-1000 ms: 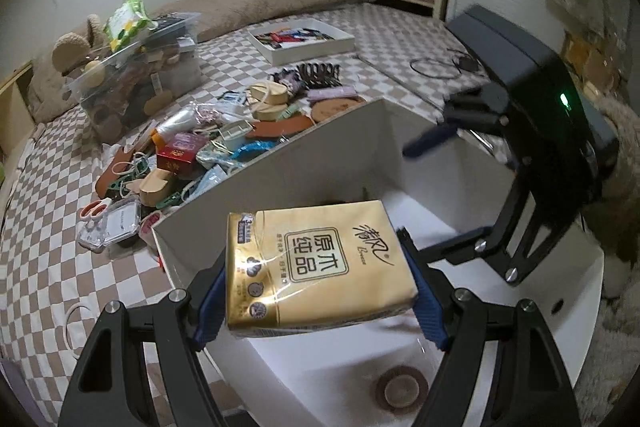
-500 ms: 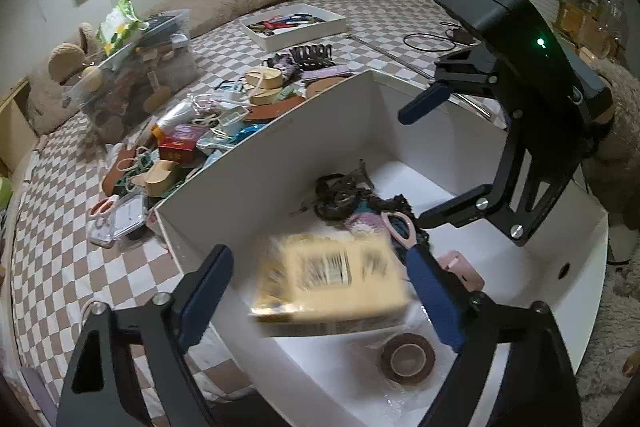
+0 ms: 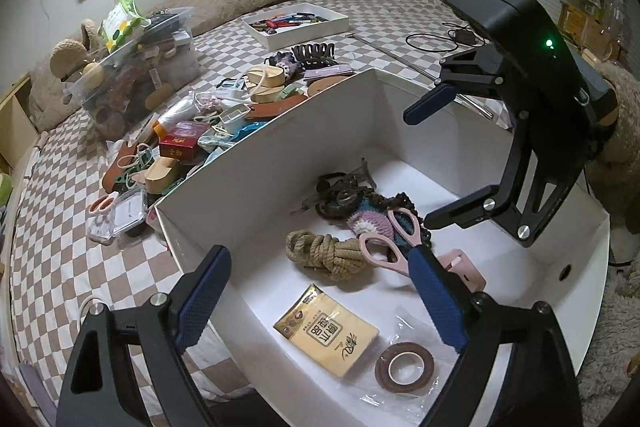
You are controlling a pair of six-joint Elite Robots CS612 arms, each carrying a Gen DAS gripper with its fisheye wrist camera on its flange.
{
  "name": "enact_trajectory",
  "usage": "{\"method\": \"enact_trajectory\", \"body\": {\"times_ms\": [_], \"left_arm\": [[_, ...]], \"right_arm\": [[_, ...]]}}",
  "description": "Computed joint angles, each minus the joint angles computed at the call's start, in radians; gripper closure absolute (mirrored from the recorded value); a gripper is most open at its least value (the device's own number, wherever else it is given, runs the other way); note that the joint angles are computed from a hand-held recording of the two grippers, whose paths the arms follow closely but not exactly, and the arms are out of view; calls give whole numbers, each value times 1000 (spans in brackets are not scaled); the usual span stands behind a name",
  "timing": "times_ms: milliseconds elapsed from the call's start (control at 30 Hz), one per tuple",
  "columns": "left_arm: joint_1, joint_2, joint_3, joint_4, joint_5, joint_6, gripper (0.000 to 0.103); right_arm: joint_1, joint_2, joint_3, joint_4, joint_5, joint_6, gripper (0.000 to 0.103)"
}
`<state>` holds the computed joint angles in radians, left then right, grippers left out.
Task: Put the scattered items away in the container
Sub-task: 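Raise both open tools up and away from the white box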
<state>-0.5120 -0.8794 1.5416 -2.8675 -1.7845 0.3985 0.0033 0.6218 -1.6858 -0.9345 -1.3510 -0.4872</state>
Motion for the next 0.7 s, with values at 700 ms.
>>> {"method": "enact_trajectory", "body": {"times_ms": [700], "left_arm": [[1, 12, -11, -21, 34, -50, 0]], "right_arm": [[-3, 7, -27, -26, 15, 21, 2]]}}
